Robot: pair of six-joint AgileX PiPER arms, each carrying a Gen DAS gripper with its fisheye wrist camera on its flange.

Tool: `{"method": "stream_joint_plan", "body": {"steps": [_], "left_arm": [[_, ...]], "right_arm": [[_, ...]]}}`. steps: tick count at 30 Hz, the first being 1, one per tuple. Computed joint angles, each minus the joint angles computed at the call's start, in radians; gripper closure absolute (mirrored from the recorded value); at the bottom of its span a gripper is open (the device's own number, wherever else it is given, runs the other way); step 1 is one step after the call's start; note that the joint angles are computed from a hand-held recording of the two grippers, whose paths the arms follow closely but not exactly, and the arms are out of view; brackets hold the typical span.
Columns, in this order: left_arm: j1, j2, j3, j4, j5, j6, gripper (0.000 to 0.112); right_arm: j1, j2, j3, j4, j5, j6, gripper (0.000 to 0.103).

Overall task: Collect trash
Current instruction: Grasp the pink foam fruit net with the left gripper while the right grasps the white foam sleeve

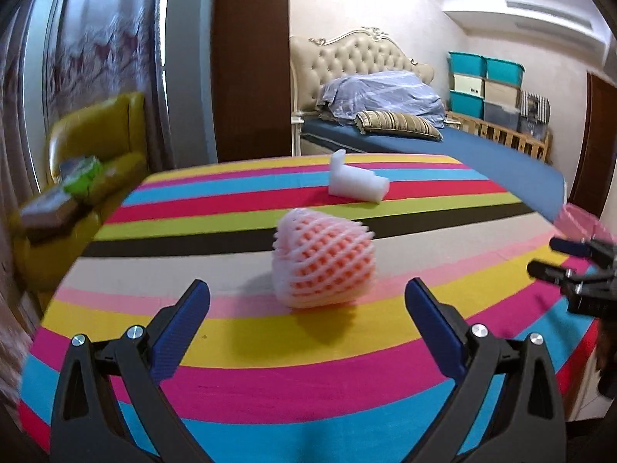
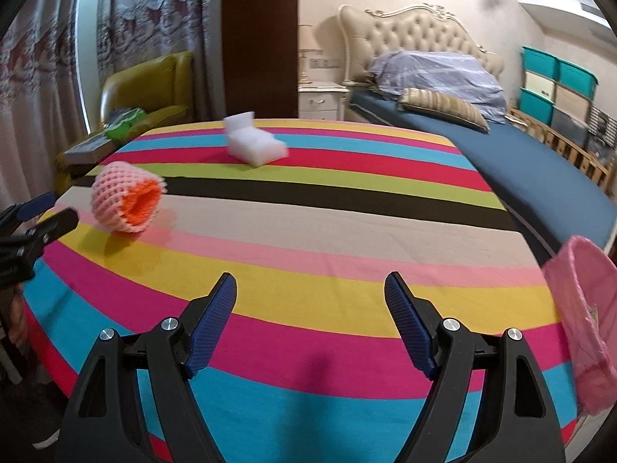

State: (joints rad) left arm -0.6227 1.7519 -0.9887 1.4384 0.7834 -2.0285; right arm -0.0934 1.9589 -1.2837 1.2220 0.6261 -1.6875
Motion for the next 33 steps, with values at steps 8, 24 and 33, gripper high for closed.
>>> {"method": "stream_joint_plan", "body": {"steps": [8, 24, 33], "left_arm": [[0.129, 0.055, -0.111, -0.105, -0.185, 0.199, 0.028], [0.192, 0.063, -0.125, -0.048, -0.244, 0.139, 0.093], [0.257, 0.045, -0.113, -0.073, -0.224, 0.111, 0.093]], "right_arm": [[0.063, -0.027, 0.025, -0.027, -0.017, 0.004, 0.028], [0.202, 0.068, -0.153, -0.161, -0.077, 0.205, 0.028], [0.329, 0.443, -0.85, -0.633, 0.087, 0.825, 0.028]]}}
